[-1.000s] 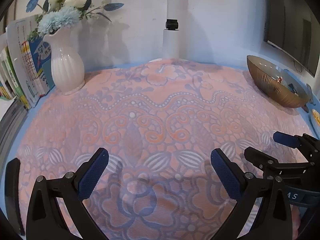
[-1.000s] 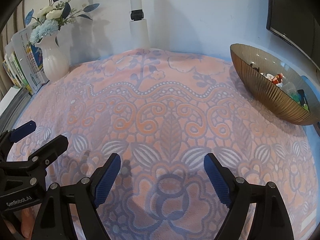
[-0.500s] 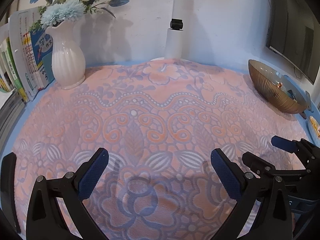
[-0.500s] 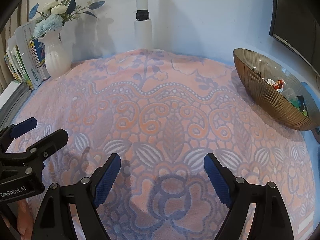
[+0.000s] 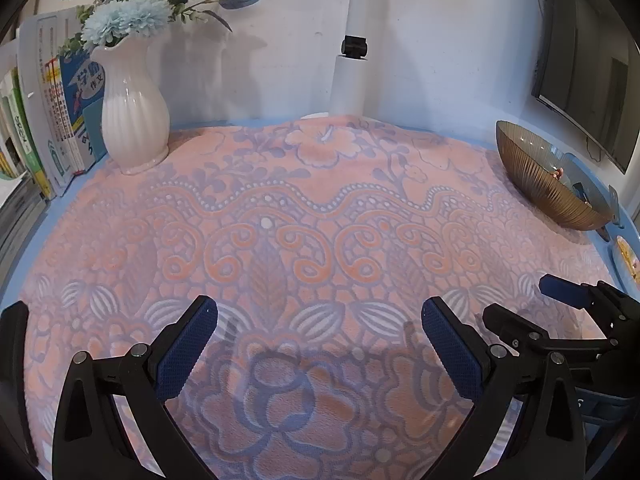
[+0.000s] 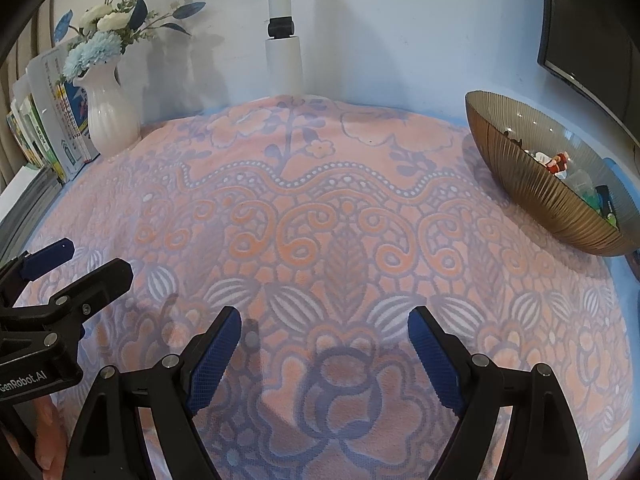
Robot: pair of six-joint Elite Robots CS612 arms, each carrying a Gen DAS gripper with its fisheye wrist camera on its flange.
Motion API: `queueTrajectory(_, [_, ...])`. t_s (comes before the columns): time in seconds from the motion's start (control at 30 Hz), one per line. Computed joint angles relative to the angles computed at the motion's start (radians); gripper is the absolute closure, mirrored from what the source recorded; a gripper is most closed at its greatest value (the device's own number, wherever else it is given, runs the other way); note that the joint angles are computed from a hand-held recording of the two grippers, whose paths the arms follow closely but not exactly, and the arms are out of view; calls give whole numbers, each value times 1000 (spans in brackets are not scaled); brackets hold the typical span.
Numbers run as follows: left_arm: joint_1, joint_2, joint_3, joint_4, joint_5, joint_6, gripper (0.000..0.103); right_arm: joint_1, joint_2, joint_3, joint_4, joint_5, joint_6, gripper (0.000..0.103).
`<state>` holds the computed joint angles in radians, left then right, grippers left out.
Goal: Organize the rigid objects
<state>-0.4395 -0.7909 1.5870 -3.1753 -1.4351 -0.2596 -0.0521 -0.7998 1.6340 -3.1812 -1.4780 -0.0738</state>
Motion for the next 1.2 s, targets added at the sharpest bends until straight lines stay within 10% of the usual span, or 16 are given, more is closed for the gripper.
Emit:
queueTrajectory(1.0, [1,2,-6,20,7,-1,1,-3,2,-4,13,-5,6,19])
queueTrajectory(1.2, [-7,8,-48,184,74,-32,1,-1,5,-24,86,-38,32,14])
